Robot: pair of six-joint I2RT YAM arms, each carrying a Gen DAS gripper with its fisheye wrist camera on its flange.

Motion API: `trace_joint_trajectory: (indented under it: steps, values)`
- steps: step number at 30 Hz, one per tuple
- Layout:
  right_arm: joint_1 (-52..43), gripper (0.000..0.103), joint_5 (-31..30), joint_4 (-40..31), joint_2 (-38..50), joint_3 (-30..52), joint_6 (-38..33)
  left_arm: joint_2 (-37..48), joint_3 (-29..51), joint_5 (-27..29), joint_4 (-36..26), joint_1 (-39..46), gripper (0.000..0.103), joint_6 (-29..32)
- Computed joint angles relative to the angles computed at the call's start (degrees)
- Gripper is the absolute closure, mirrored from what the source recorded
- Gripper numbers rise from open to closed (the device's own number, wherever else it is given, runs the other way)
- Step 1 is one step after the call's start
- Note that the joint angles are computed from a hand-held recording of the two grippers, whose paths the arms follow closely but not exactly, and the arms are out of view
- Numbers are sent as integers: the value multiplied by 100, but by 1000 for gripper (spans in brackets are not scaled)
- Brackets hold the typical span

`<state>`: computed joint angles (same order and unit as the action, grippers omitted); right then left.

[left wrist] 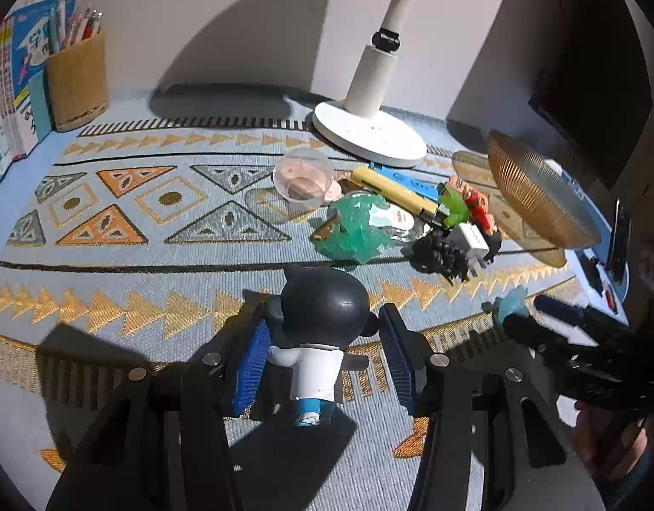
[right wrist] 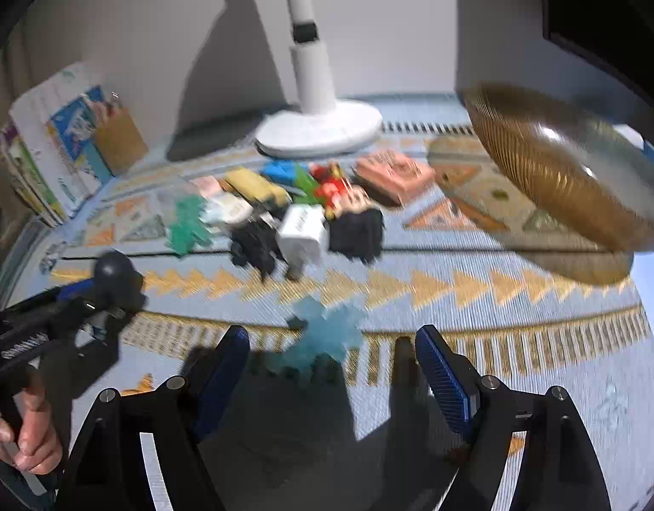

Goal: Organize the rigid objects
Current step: 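Carry the figurine with the left gripper over the amber glass bowl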

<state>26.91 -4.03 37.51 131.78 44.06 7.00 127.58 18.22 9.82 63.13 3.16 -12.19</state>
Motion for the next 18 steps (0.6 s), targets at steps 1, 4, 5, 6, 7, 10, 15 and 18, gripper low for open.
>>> trace_joint_trajectory:
  steps: [1, 4, 5, 6, 7, 10, 15, 18]
  values:
    - [5, 26, 25, -132, 17, 47, 7, 12, 27, 8, -50, 6, 55, -9]
    - [54, 58, -102, -39, 21, -36, -137, -9, 10, -129, -42, -93, 55, -23]
    - [141, 65, -22, 28, 12, -81, -188, -23, -3, -186, -33, -126, 55, -14]
    - [255, 65, 171, 107, 5, -129, -226, -50, 2, -302, -77, -186, 55, -10]
    - [351, 66, 344, 241, -19, -212, -255, -94, -12, -447, -107, -265, 55, -31]
    - [165, 83, -166, 714, -238, -622, -255, -392, -114, -617, -289, -416, 55, -120]
    - [-848, 83, -603, 1079, -1507, -1489, -299, -2183, -288, -1003, -1281, -1152, 55, -222]
    - [-1700, 83, -1018, 910, -2365, -1757, -368, -3047, 169, -1205, -2226, -1726, 55, -171]
